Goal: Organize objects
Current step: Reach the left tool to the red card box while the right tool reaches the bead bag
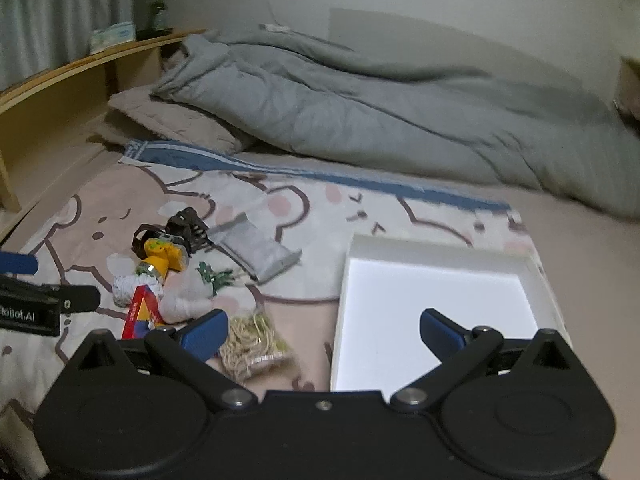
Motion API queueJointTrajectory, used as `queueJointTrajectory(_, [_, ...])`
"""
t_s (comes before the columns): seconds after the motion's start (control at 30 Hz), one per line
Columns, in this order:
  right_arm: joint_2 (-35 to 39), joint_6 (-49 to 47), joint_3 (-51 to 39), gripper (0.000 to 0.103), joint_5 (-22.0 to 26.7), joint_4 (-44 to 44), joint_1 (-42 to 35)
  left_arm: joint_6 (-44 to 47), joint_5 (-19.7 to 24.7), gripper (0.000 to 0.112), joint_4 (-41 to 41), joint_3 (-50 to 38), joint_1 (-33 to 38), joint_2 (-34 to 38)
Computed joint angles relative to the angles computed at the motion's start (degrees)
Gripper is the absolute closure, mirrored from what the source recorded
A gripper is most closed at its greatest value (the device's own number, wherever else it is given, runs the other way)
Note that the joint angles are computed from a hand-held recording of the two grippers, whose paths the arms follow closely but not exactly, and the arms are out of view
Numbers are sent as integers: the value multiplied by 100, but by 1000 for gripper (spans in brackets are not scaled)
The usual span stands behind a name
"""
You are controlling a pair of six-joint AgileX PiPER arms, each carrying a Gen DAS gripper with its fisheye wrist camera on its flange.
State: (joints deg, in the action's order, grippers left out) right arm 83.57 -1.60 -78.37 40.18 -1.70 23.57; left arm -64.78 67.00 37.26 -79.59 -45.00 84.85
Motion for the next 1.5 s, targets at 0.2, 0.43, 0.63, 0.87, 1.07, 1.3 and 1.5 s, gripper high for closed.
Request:
queueJointTrajectory(0.2, [460, -672, -219, 0, -334, 392, 39, 180, -227, 9, -79, 17, 504, 259])
queueJointTrajectory(0.43, [1047, -975, -463, 0, -439, 510, 83, 567, -695, 9, -429, 161, 1191, 600])
queueJointTrajectory(0.63, [1522, -696, -592, 0, -496, -2, 185, 887, -968, 9, -682, 224, 1595, 885])
queueJointTrajectory(0.87, [2047, -76, -766, 0, -515, -982, 376, 1244, -993, 9, -957, 428, 1788, 1071])
queueJointTrajectory(1.07, [2257, 220, -835, 0, -548, -1515, 423, 1512, -883, 9, -973, 725, 1900, 981])
queueJointTrajectory(1.3, [2459, 973, -724, 0, -583, -2638, 480, 1326, -1072, 9, -1243, 1115, 2234, 696])
queueJointTrajectory(1.5, [2556, 604, -650, 1, -564, -2612, 521, 1762, -983, 9, -2378, 804, 2574, 945])
